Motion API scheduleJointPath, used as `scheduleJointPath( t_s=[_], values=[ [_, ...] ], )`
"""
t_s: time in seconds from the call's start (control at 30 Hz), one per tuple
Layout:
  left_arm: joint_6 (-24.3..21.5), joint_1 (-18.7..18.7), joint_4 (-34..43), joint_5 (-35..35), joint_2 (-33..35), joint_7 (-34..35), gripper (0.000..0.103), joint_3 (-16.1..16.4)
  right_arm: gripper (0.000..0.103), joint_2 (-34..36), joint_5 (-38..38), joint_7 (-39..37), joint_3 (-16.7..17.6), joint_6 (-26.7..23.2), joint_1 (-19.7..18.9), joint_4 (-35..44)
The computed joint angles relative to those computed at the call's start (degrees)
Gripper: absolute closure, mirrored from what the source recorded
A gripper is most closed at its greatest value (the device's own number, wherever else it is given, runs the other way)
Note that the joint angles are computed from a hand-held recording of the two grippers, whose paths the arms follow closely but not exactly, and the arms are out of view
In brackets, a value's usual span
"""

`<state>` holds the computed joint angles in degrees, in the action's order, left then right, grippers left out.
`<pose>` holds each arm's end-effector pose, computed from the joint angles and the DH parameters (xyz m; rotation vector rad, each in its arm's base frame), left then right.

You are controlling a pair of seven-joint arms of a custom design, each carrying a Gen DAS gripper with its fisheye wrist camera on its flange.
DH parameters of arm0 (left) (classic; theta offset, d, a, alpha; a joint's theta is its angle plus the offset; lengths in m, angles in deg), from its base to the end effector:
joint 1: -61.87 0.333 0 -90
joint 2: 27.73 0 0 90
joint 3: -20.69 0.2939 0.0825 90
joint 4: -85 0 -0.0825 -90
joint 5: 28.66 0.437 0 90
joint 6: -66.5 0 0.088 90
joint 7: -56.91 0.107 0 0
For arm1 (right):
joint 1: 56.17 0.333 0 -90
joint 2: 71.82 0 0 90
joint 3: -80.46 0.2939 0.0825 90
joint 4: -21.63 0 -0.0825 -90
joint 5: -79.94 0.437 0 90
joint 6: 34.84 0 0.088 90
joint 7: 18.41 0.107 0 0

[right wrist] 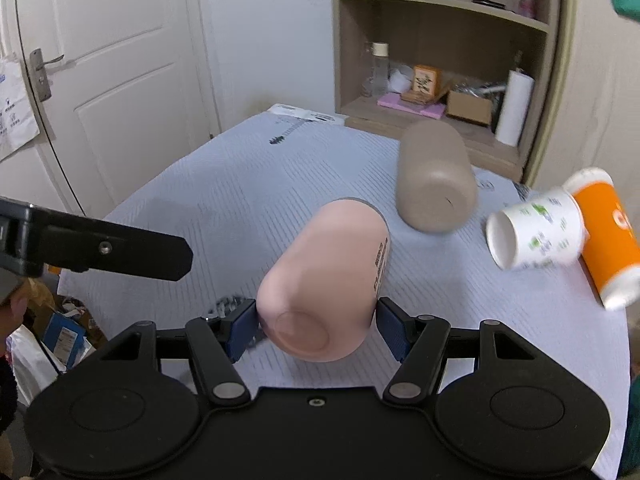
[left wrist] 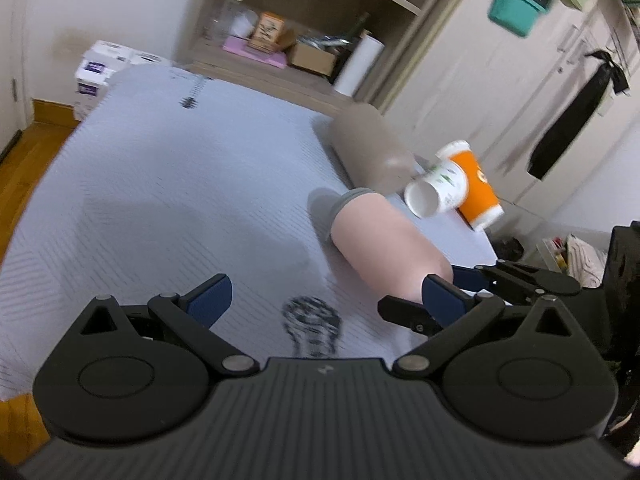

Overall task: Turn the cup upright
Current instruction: 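Lift the pink cup with the right tool and rotate it upright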

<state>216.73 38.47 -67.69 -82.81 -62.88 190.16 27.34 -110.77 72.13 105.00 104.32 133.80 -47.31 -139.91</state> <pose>0.4376 -0.1146 0.4379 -1.6338 2.2971 -1.3361 0.3696 0.2292 0.4124 -1.8256 1.6033 -0.6344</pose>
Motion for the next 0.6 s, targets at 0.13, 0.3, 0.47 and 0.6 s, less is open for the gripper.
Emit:
scheduleJointPath(
  t_s=[0.13,0.3,0.47,0.6],
  values=[
    [-0.4,-0.74,-0.49,0.86,-0.91,-0.52,0.0,-1.23,0.033,-4.43,0.98,1.22,-0.58,-1.26,1.55,-3.66],
    [-0.36,-2.38,0.59,1.79,0.71,-2.09,0.0,-2.37,0.033,-6.22,1.87,1.63,-1.41,-1.09,2.04,-6.47],
    [-2.72,-3.11,6.2,1.39,7.03,-3.14,0.0,-3.5,0.033,-4.92,2.31,1.06,-1.77,1.48,1.53,-7.13],
    [-9.32,-0.99,11.03,0.57,12.22,-4.88,0.002,-4.56,0.033,-4.44,4.06,-1.14,-4.46,1.63,3.07,-7.43]
  ],
)
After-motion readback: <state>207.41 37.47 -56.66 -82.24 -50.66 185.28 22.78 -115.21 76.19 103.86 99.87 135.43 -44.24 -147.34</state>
